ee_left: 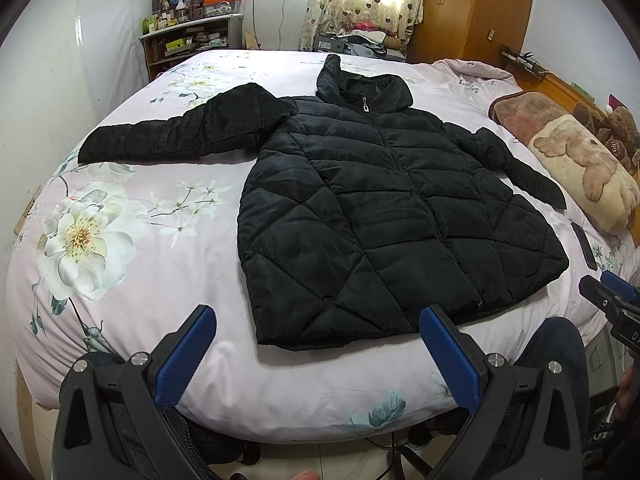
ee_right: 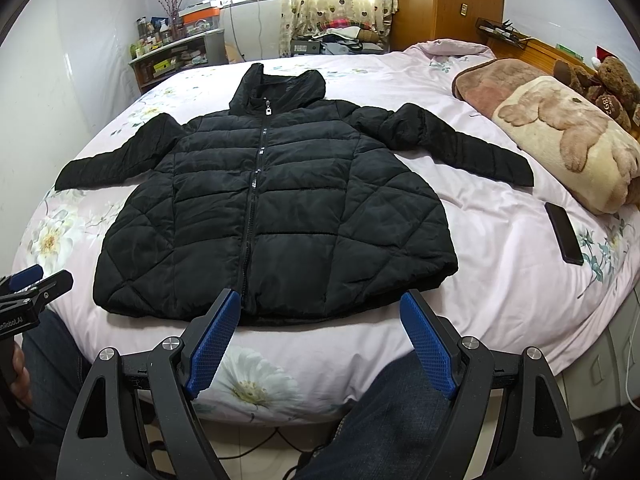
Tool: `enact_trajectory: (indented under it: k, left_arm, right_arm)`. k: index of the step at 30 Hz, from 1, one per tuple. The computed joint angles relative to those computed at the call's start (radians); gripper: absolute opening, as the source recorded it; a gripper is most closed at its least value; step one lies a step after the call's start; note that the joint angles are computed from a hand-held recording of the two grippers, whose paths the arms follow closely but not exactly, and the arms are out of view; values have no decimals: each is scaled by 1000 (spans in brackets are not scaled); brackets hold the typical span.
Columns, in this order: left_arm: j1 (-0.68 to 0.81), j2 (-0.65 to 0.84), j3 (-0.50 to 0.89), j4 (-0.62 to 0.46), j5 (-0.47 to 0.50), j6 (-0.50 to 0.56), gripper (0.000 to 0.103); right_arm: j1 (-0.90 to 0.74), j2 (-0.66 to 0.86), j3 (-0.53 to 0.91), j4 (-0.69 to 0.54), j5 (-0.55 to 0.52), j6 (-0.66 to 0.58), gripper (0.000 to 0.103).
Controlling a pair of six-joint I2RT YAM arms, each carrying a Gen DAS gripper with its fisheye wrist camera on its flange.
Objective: Fold large clothes
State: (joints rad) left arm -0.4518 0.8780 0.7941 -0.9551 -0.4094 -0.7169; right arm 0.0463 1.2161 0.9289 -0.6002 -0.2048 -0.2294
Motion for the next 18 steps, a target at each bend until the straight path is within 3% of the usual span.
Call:
enact_trajectory:
  k: [9, 18]
  left_arm:
    - [3, 5, -4, 4, 9, 0, 103]
    - [76, 27, -17, 49, 52, 65, 103]
  right_arm:
    - [3, 4, 1, 1, 2, 0, 82]
    - [13, 37, 17, 6, 6, -3, 82]
